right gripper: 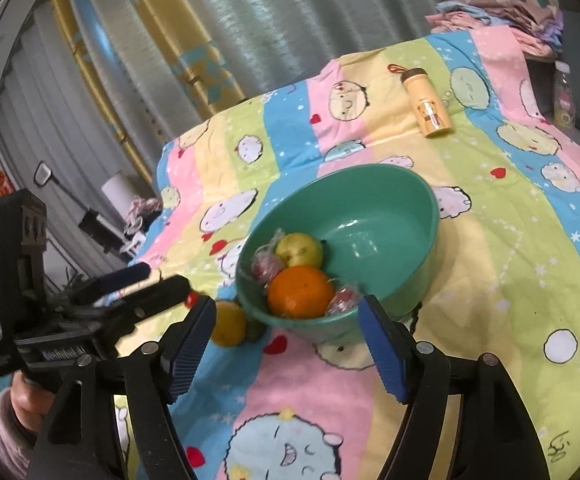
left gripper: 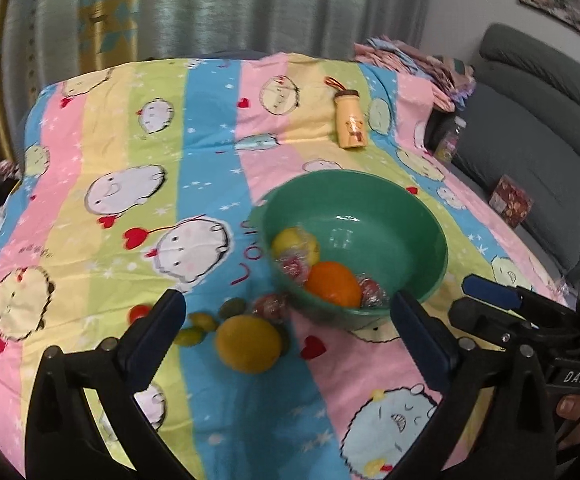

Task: Organize fruits
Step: 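Lower both wrapped red fruits into the green bowl and open both grippers, then move the left gripper to the large yellow lemon and close on it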

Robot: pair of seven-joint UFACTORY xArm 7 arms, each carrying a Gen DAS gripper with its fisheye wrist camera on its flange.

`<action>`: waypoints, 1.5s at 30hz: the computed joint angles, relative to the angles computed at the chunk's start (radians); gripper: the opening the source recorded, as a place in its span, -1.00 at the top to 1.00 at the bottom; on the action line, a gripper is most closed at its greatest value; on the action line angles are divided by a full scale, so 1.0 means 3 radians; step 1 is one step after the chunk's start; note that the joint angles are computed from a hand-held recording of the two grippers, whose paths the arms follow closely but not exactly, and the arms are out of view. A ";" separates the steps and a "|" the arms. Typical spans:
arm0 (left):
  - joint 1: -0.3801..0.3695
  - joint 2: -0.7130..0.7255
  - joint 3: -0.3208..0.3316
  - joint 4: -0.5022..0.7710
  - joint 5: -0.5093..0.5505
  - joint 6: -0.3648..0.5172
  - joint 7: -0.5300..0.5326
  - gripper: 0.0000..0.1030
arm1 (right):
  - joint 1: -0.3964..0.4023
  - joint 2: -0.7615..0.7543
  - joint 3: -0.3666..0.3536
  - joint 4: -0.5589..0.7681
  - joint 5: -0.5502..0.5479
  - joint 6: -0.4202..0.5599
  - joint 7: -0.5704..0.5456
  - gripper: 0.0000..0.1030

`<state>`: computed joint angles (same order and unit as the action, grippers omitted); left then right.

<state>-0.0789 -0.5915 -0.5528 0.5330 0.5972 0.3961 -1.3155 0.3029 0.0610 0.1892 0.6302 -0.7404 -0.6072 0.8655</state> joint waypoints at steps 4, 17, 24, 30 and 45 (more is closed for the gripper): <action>-0.0246 -0.0489 0.0207 -0.0311 -0.0250 0.0158 0.0024 -0.99 | 0.0028 -0.0074 0.0013 -0.0061 -0.0088 0.0016 0.0024 -0.48; -0.0737 -0.1491 0.0497 -0.1405 -0.1251 -0.0636 -0.0197 -0.99 | 0.0217 -0.0110 0.0068 -0.0035 -0.0447 0.0263 0.0103 -0.48; -0.0863 -0.1011 0.0682 -0.1400 -0.1368 -0.0956 0.0277 -0.99 | 0.0355 0.0028 0.0176 0.0033 -0.0214 0.0515 -0.0209 -0.48; -0.0588 -0.0544 0.0573 -0.1360 -0.1447 -0.1401 0.0492 -0.99 | 0.0335 0.0283 0.0346 0.0212 -0.0006 0.0634 -0.0482 -0.48; -0.0303 0.0417 0.0632 -0.1129 -0.1766 -0.2190 0.1246 -0.93 | 0.0165 0.0890 0.0771 0.0796 0.0419 0.0936 -0.1039 -0.44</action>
<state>-0.1699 -0.4666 -0.3633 0.1944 0.0673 -0.2609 -0.9418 0.3525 0.3281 0.4205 0.8691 -0.6148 -0.3264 0.5538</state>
